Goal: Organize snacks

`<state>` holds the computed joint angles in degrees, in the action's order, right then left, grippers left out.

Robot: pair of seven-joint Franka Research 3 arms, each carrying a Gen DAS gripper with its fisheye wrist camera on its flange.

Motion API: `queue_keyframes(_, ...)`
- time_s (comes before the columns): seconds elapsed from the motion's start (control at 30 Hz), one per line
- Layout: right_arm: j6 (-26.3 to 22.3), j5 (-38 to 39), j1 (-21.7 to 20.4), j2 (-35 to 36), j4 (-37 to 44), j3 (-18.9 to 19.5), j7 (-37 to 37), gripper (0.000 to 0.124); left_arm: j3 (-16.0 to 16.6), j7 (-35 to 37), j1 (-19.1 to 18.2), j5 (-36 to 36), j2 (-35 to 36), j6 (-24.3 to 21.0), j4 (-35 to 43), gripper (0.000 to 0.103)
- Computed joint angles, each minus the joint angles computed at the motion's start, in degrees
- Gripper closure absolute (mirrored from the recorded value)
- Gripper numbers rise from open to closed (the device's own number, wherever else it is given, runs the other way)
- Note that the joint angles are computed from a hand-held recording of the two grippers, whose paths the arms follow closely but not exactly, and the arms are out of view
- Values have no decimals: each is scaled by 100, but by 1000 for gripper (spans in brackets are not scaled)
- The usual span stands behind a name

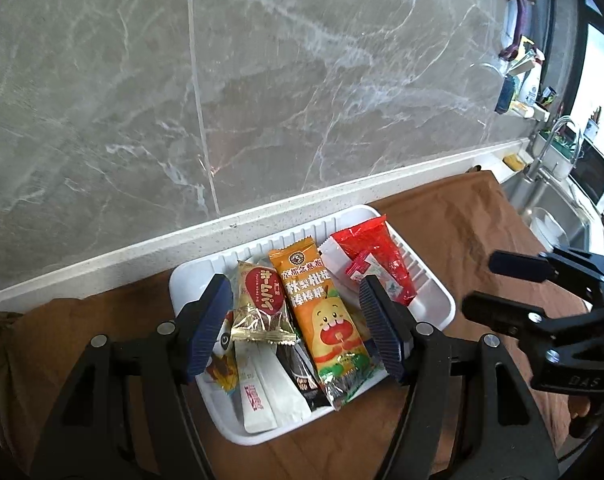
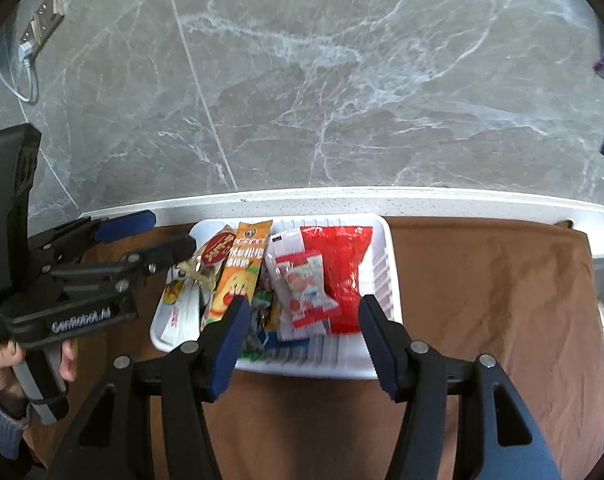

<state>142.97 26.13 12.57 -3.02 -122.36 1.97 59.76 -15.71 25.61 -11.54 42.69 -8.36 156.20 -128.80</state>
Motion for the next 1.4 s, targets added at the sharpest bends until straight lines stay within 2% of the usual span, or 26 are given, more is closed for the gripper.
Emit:
queue_keyframes(0.1,51,-50,-29,-398,-342,-29,110,62,-80,-72,-42,79,-226,-96,-116,31)
queue_keyframes(0.23,282,-316,-98,-1056,-944,-29,352,56,-241,-195,-73,232,-502,-237,-217,29)
queue_keyframes(0.57,394,-985,-444,-2200,-1809,-3,1224,48,-483,-262,-212,286,-958,-349,-353,21)
queue_keyframes(1.0,184,-1548,-795,-3072,-2329,85,2017,48,-642,-10,-287,343,-1172,-163,-414,20)
queue_keyframes(1.4,32,-1643,-857,-3267,-2492,17,2140,48,-674,119,-282,289,-1147,-106,-388,20)
